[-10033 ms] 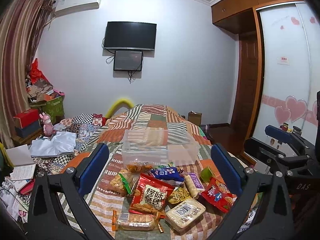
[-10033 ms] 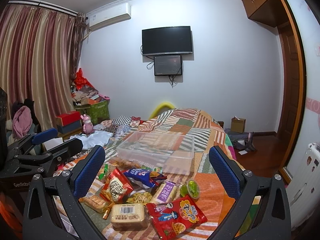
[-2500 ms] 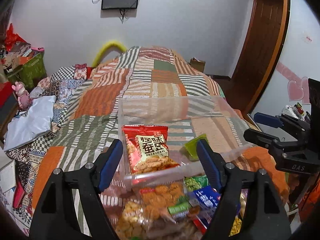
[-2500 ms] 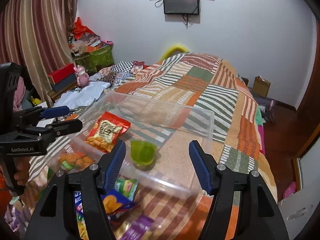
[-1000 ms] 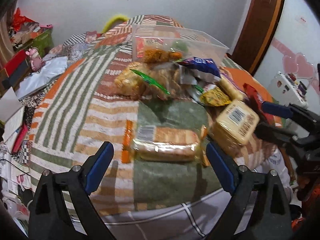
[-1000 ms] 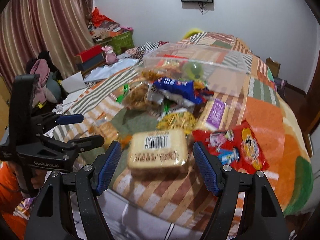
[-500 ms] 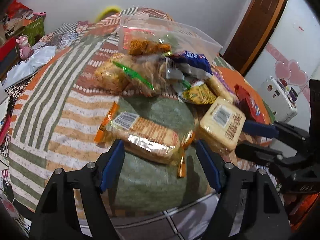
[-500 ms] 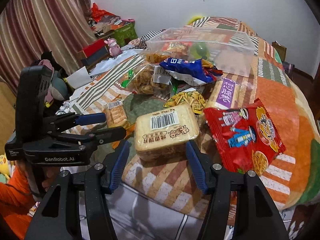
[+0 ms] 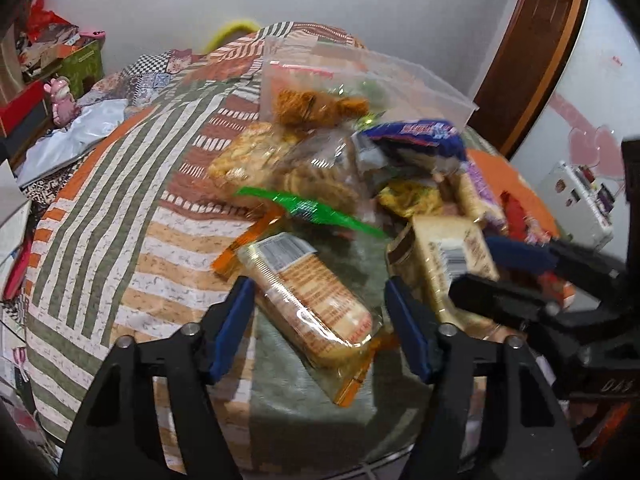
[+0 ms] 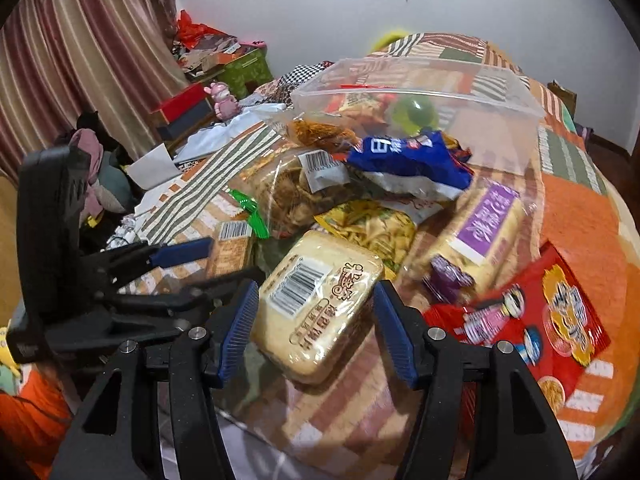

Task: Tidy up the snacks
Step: 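Move both grippers back over the snacks and open them, then grasp the bread-stick packet with the left gripper while the right grasps the wrapped cake block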

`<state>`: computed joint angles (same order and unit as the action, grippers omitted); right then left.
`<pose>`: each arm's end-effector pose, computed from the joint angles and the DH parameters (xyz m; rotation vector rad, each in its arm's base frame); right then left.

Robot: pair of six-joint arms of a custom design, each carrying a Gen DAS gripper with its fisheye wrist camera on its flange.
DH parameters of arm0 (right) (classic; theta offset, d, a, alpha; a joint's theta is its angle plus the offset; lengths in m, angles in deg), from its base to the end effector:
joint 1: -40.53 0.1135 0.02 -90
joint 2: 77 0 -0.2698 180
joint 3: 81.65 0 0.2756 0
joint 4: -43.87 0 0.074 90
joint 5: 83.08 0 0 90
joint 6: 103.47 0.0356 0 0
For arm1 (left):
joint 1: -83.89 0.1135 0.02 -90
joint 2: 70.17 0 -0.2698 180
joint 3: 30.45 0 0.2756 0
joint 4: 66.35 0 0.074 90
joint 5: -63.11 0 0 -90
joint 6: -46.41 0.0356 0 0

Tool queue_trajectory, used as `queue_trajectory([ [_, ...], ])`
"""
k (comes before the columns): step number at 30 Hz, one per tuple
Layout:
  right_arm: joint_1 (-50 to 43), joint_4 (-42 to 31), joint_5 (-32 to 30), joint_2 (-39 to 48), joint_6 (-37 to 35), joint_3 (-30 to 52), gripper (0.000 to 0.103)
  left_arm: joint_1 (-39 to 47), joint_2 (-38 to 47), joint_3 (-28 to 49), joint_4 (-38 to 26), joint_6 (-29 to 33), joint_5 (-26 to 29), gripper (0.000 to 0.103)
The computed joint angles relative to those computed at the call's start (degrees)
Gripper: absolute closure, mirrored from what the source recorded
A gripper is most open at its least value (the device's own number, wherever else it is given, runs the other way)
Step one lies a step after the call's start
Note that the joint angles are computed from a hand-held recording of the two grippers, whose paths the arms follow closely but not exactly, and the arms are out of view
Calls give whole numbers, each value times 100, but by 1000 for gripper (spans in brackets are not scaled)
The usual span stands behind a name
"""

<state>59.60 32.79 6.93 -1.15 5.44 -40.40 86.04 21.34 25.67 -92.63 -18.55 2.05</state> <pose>0.2433 0.0841 0.1402 -0.0033 2.3913 0.3167 0.3021 -0.0059 0.1310 0.6578 2.4258 -0.4803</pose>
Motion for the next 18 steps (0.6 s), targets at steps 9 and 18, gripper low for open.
queue_trajectory([
  [9, 295, 171, 172, 487, -139, 304, 31, 447, 60, -46, 129, 485, 154, 59],
  [18, 386, 176, 384, 814, -276, 369, 36, 454, 89, -101, 369, 381, 124, 63],
])
